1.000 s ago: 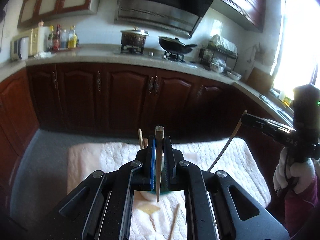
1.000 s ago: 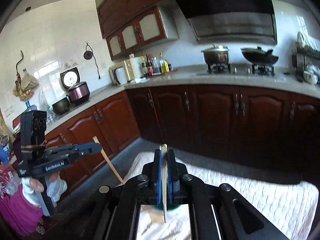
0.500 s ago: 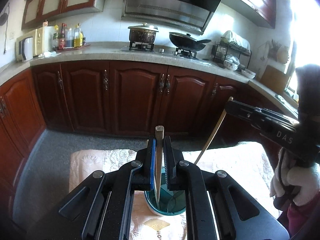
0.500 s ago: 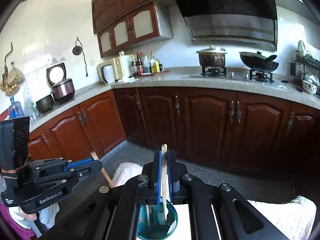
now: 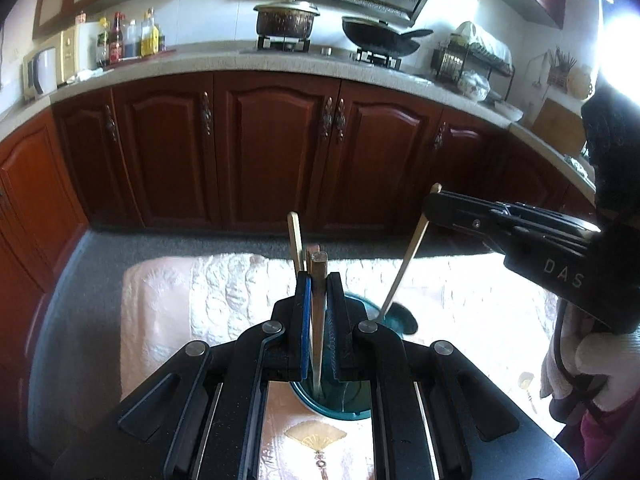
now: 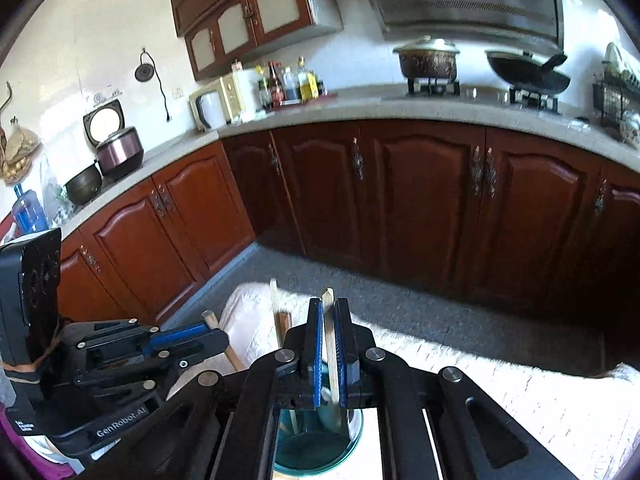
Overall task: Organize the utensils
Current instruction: 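Open the left tool to release its chopstick while the right tool releases its chopstick, then withdraw both open tools from the holder toward the remaining chopsticks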
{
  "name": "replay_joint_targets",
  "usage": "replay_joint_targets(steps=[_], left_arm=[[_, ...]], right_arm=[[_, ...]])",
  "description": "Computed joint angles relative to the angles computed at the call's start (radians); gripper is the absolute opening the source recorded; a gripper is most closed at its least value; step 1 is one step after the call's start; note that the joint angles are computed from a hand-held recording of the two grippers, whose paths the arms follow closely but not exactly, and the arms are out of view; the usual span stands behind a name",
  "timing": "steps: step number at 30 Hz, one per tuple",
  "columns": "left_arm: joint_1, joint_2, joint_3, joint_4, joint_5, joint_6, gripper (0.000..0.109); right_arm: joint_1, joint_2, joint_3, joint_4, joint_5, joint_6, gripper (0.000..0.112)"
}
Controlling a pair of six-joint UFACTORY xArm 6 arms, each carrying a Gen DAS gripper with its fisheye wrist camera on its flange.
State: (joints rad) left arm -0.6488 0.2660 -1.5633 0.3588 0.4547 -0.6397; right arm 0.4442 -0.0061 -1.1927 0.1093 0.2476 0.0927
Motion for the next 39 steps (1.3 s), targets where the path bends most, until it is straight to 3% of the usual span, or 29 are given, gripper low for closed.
replay_joint_targets(steps=[8, 10, 13, 18, 24, 39], left_arm=[[-0.002, 0.001, -0.004, -0.005, 0.000, 0.003, 0.006], [-0.002, -0.002, -0.002, -0.020, -0.001, 0.007, 0.006], [-0.002, -0.009, 0.005, -0.021, 0.001, 0.009, 0.008], [-0.007, -0.025, 0.021, -0.025, 0.000, 0.007, 0.029], [-0.014, -0.064, 0.064, 0.027, -0.012, -0.044, 0.041], [-0.061, -0.142, 0.139, 0.299, 0.032, -0.264, 0.047]], right_arm=[[0.003, 0.016, 0.001, 0.119, 0.031, -0.070, 0.005], [0.002, 0.010, -0.002, 0.128, 0.048, -0.075, 0.010], [0.002, -0.005, 0.009, 0.107, 0.053, -0.066, 0.027], [0.004, -0.034, 0.043, 0.123, 0.053, -0.066, 0.027], [0.003, -0.084, 0.103, 0.130, 0.034, -0.050, 0.027], [0.011, -0.249, 0.253, -0.026, 0.010, 0.110, 0.029]])
